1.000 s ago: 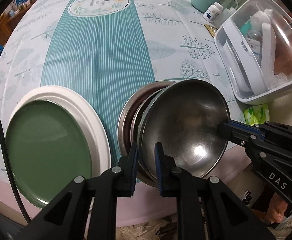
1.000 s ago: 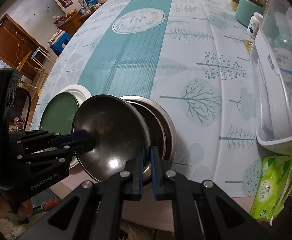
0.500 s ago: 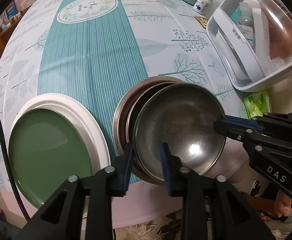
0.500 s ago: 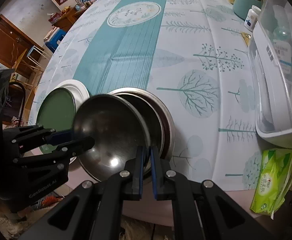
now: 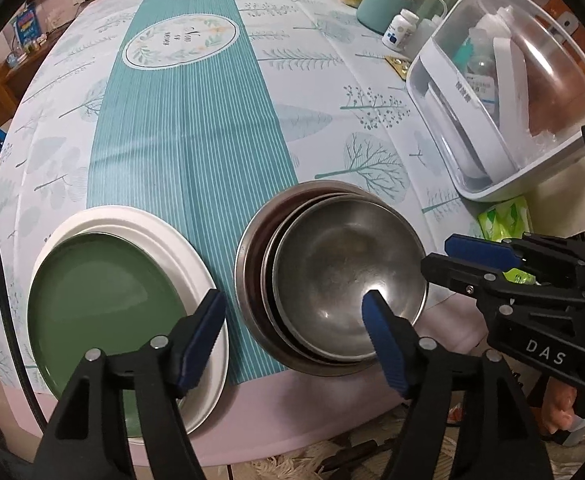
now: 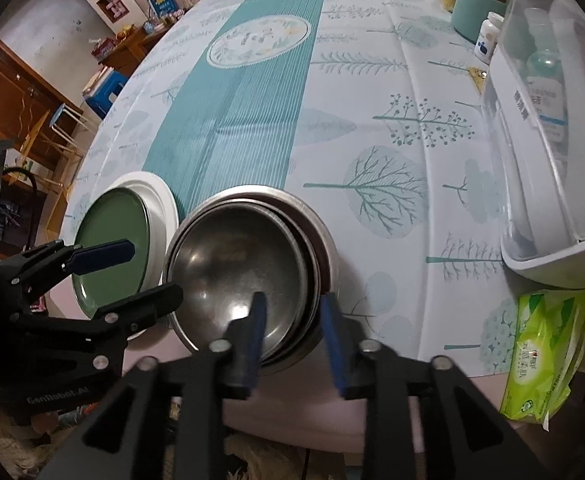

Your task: Organize plates and bowls

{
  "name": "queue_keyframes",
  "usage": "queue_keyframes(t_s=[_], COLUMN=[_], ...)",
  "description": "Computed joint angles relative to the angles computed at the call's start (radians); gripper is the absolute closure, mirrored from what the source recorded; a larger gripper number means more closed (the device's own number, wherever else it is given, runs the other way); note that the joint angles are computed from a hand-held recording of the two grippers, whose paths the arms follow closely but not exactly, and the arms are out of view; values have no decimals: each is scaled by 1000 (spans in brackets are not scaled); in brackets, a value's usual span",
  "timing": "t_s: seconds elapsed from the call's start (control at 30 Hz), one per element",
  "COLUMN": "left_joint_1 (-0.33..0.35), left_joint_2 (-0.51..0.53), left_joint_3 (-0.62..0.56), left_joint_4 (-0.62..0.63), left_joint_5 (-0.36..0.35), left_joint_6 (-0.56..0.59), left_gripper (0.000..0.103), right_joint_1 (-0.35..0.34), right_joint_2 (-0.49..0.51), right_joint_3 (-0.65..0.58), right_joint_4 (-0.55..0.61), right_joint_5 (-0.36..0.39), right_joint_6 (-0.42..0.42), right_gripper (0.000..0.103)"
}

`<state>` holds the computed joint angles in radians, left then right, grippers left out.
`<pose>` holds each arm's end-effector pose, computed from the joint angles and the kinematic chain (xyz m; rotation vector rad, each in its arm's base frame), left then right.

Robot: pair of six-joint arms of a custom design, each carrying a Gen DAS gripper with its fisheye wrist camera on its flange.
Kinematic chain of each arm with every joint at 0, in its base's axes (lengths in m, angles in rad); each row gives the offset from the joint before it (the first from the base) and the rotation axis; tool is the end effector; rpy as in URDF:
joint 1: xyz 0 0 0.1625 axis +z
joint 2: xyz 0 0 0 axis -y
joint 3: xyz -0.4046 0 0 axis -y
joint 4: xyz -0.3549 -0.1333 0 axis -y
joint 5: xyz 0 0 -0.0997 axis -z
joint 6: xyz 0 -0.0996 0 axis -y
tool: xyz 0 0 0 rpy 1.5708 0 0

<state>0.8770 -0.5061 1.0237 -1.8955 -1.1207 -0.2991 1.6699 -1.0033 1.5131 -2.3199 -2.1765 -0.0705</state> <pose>-0.3393 -0.6841 0.0759 0.5783 2.5923 -0.0637 0.1399 -0.6328 0.2746 0.1192 -2.5215 0.3145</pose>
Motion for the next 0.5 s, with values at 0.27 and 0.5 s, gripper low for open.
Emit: queue_keyframes(t_s=[0.27,0.5], left_joint_1=[6,11], left_joint_2=[-13,-14], left_joint_3=[9,8], left_joint_4=[-26,-34], left_joint_5=[-29,-46], left_joint_6=[-6,-6], left_gripper=[29,28], right_joint_1=[-3,-3], right_joint_2=[-11,-20], right_joint_3=[6,19], right_joint_4=[-21,-47], right_joint_5=[9,21], right_joint_6=[-6,-46], right_gripper=[70,70])
